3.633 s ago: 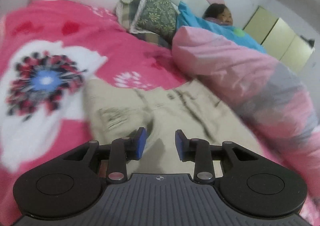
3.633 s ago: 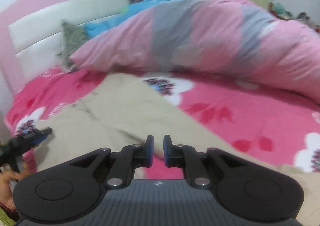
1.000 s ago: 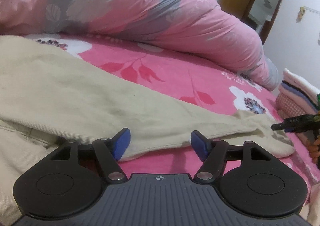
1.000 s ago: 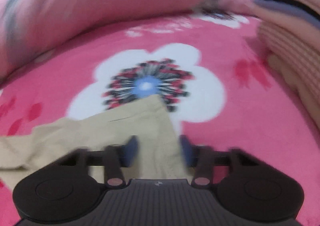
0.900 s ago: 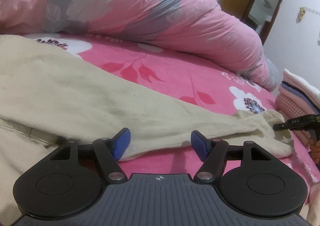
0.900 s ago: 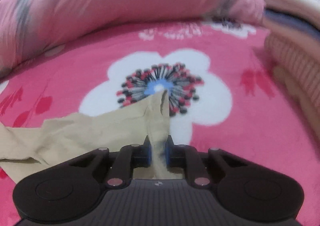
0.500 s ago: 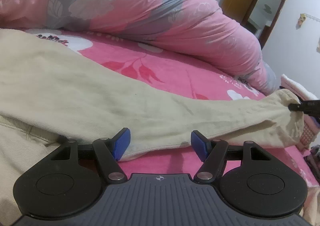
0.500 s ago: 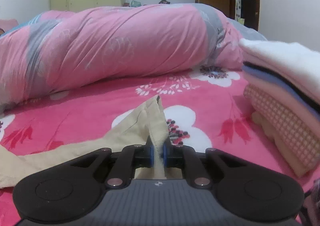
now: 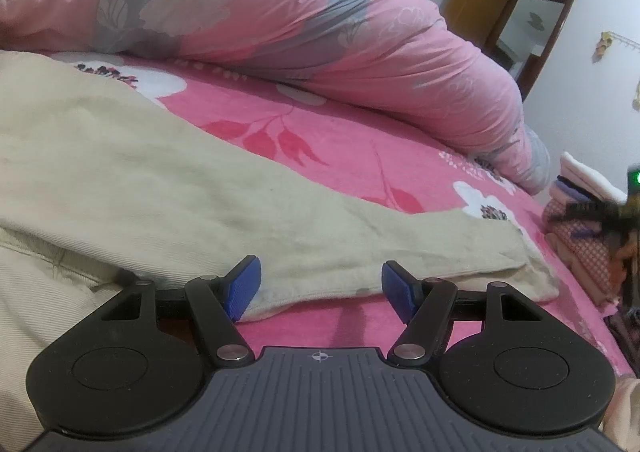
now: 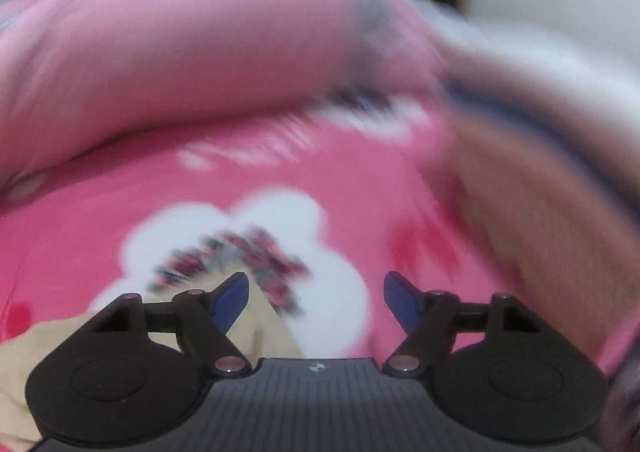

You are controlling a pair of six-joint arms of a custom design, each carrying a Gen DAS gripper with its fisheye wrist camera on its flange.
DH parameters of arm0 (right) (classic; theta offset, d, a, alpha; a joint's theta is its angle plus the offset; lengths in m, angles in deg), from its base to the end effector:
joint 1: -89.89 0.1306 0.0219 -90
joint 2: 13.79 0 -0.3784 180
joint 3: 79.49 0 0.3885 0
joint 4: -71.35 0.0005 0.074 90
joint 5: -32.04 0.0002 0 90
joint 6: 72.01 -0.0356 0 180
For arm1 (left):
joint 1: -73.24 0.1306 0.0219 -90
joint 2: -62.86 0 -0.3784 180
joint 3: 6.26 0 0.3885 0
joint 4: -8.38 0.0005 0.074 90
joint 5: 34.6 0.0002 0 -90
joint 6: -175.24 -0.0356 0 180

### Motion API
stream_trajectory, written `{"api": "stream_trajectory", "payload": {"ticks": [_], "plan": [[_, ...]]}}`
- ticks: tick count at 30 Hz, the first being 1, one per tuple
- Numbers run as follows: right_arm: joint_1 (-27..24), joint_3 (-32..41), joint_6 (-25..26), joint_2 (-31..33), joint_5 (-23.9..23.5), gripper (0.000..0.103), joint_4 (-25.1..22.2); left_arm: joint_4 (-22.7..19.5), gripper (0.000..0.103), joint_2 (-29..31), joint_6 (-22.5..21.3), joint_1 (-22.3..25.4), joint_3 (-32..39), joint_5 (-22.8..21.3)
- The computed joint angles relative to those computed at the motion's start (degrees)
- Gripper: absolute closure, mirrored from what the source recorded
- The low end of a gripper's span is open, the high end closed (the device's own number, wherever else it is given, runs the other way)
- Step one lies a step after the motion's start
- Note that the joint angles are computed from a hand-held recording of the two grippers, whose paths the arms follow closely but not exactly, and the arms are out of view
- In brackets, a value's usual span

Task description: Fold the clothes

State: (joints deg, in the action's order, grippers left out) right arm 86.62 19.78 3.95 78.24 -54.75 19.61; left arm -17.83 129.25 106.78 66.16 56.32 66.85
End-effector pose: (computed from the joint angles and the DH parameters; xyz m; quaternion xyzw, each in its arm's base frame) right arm 0.4977 -0.0309 0.4808 0.1494 0.9097 0.0106 0.3873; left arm 0.3486 -0.0509 0.3969 -0.0590 0.8612 -0.2066 0.4606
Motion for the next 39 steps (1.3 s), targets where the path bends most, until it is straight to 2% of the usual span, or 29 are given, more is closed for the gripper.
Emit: {"api": "stream_trajectory", "payload": {"ticks": [3, 4, 5, 6, 8, 10, 12, 14, 17, 19, 22, 24, 27, 28, 31, 33, 36, 38, 39], "plan": [[-5.5, -4.4, -13.0, -1.9, -13.8, 0.026, -0.4, -0.1, 0.036, 0.0, -0.1, -0.2, 0.0, -0.4], [-7.0, -5.8, -16.2, -2.4, -17.9, 0.026, -0.1, -0.1, 0.036, 0.1, -0.2, -0.2, 0.0, -0.4], [-7.6, -6.7, -17.6, -2.7, -19.9, 0.026, 0.2, -0.1, 0.036, 0.1, -0.2, -0.2, 0.0, -0.4], [-8.1, -7.5, -18.7, -3.0, -21.4, 0.026, 0.7, -0.1, 0.036, 0.1, -0.2, -0.2, 0.0, -0.4], [-7.8, -8.1, -17.9, -3.3, -21.1, 0.026, 1.8, 0.1, 0.036, 0.0, -0.1, -0.2, -0.1, -0.4], [-7.0, -7.3, -16.5, -2.9, -19.1, 0.036, 1.6, 0.2, 0.036, -0.1, 0.0, -0.2, -0.2, -0.4], [-5.8, -6.6, -17.2, -3.0, -15.8, 0.040, 1.1, 0.4, 0.036, -0.2, -0.1, -0.2, -0.2, -0.3], [-5.2, -8.5, -19.1, -5.1, -15.5, 0.041, 2.9, 0.6, 0.035, -0.3, -0.5, -0.3, -0.3, -0.3], [-4.1, -12.6, -21.5, -10.1, -22.2, 0.041, 3.6, 0.2, 0.035, -0.3, -1.1, -0.6, -0.2, -0.8], [-3.4, -15.3, -25.0, -13.3, -28.3, 0.041, 1.1, 0.1, 0.035, -0.5, -1.5, -0.8, -0.1, -1.1], [-1.6, -18.4, -29.6, -15.9, -32.9, 0.041, 0.1, 1.4, 0.035, -1.7, -3.9, -2.0, -0.9, -2.7], [-0.6, -19.9, -32.2, -16.7, -34.5, 0.041, 1.5, 2.6, 0.035, -2.9, -7.7, -4.0, -1.5, -4.7], [-0.2, -20.4, -35.4, -16.4, -31.5, 0.041, 4.6, 3.2, 0.034, -4.2, -13.2, -7.1, -1.9, -7.9], [-0.8, -20.7, -38.0, -16.2, -30.6, 0.041, 5.4, 3.1, 0.034, -4.6, -15.0, -8.2, -1.9, -9.0], [-4.0, -22.2, -45.6, -15.8, -32.0, 0.041, 9.0, 0.2, 0.034, -3.3, -20.4, -12.7, 0.0, -15.9], [-5.8, -22.3, -46.1, -15.1, -32.5, 0.041, 9.9, -2.4, 0.034, -1.6, -23.6, -15.1, 1.6, -19.3], [-7.8, -21.5, -45.0, -12.9, -34.9, 0.042, 10.8, -4.7, 0.035, 0.9, -28.1, -18.9, 3.0, -27.8], [-8.9, -21.1, -43.9, -11.9, -36.2, 0.043, 11.4, -5.6, 0.038, 2.3, -28.7, -20.4, 3.8, -32.6], [-9.3, -21.0, -43.7, -11.7, -36.1, 0.047, 11.6, -5.8, 0.040, 2.7, -28.6, -20.6, 4.2, -33.9]]}}
